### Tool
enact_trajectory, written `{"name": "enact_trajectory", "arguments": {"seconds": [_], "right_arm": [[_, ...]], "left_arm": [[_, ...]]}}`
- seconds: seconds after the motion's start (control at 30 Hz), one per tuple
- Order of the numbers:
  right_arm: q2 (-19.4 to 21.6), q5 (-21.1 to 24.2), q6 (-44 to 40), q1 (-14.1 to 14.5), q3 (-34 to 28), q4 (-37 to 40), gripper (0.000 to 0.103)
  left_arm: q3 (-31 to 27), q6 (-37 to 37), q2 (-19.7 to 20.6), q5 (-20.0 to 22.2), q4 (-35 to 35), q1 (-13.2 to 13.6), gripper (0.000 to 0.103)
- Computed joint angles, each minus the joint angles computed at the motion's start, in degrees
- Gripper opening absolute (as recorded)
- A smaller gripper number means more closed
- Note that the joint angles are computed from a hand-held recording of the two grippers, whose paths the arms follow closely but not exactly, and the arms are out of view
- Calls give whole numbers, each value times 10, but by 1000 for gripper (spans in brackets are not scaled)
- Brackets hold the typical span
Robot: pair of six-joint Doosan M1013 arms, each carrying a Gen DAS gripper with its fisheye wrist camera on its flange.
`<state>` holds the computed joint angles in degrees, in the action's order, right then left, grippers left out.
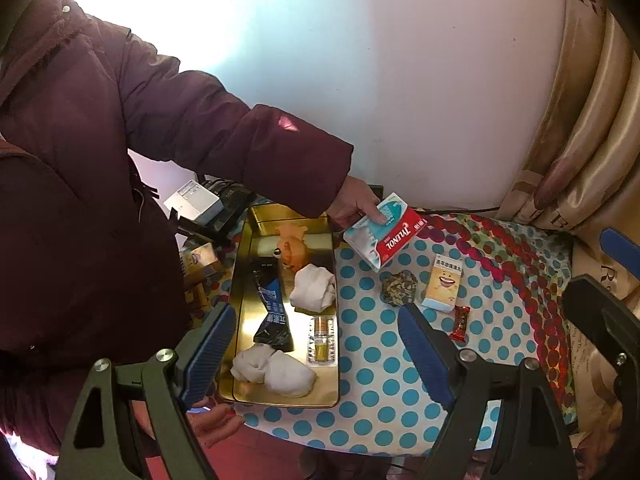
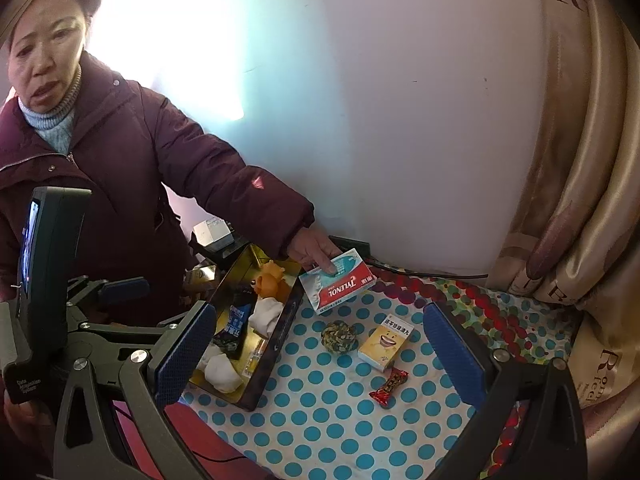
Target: Organize objects
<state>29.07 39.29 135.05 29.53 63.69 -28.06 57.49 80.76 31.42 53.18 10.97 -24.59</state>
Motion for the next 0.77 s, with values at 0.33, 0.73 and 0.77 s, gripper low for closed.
{"name": "enact_trajectory", "arguments": {"seconds": [0.33, 0.73, 0.77], "right_arm": [[2, 5, -6, 2, -5, 6, 103], [3, 11, -13, 7, -6, 5, 103], [3, 11, -14, 7, -6, 6, 103]], "left_arm": [[16, 6, -6, -14, -9, 6, 85], [20, -4, -8, -1, -31, 18, 86], [20, 4, -8, 0, -43, 20, 86]]}}
